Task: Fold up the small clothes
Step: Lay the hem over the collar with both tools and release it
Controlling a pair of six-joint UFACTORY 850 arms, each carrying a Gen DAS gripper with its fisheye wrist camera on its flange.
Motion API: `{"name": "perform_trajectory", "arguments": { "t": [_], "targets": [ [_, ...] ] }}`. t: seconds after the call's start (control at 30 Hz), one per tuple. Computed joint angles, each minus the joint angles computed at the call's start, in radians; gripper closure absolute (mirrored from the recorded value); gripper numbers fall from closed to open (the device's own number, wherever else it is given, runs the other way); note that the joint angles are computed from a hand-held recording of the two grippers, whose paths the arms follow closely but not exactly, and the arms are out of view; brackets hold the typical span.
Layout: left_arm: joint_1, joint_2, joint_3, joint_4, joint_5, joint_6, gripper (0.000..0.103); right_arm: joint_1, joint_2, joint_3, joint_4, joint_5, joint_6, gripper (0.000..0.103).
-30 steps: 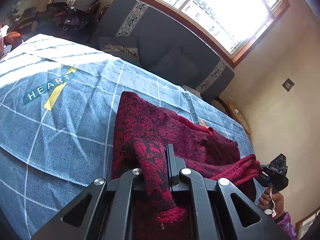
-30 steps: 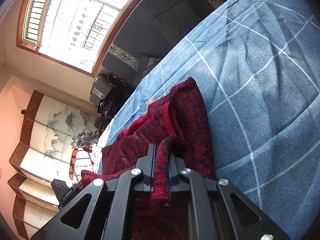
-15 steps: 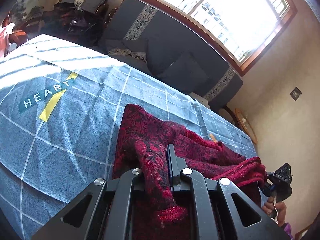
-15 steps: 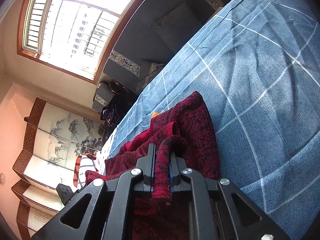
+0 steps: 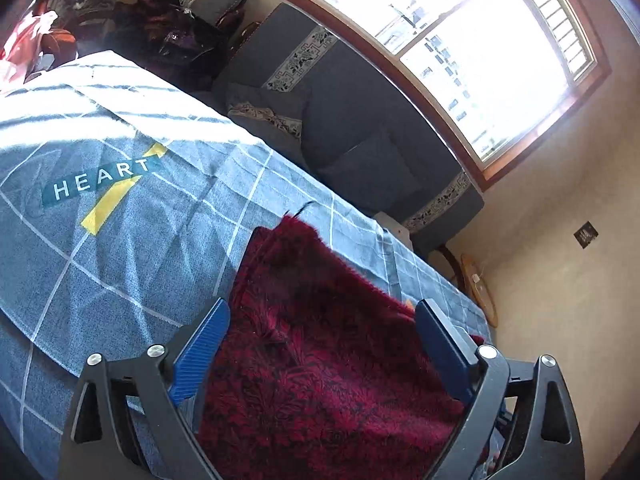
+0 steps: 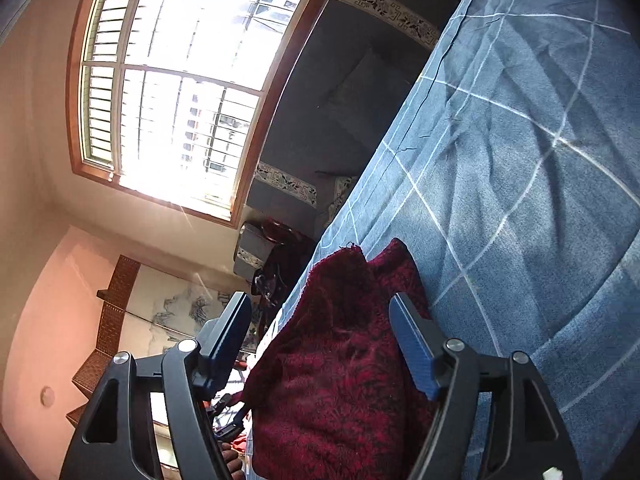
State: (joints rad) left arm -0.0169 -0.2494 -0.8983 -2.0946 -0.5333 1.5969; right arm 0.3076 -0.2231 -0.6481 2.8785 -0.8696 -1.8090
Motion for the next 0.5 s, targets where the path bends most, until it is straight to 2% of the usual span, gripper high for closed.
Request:
{"name": "perform_trajectory", "arguments": {
  "t": [0.1, 0.13, 0.2, 0.3, 0.37, 0.5],
  "targets": [
    [0.011, 0.036, 0.017, -0.047, 0.027, 0.064, 0.007, 0.019, 0.016, 0.029, -0.018, 0.0, -0.004, 0.033],
    [0.012, 0.047, 0.02, -0.04, 0.057, 0.074, 0.007, 0.029, 0.023, 0.038, -0.025, 0.009, -0.01, 0.033],
    [0.019, 0.062, 0.022, 0.068, 0.121, 0.027, 0.007, 0.055, 0.037, 0.05, -0.031, 0.054, -0.039, 0.033],
    [0.039, 0.088, 0.069, 0.202, 0.137, -0.017, 0.007, 0.113, 0.072, 0.085, 0.015, 0.118, -0.136, 0.033],
    [0.051, 0.105, 0.117, 0.231, 0.125, -0.016, 0.007, 0.147, 0.093, 0.115, 0.062, 0.135, -0.194, 0.033],
    [0.077, 0.101, 0.191, 0.32, 0.046, -0.088, 0.007, 0.197, 0.11, 0.138, 0.159, 0.176, -0.297, 0.033]
  ]
}}
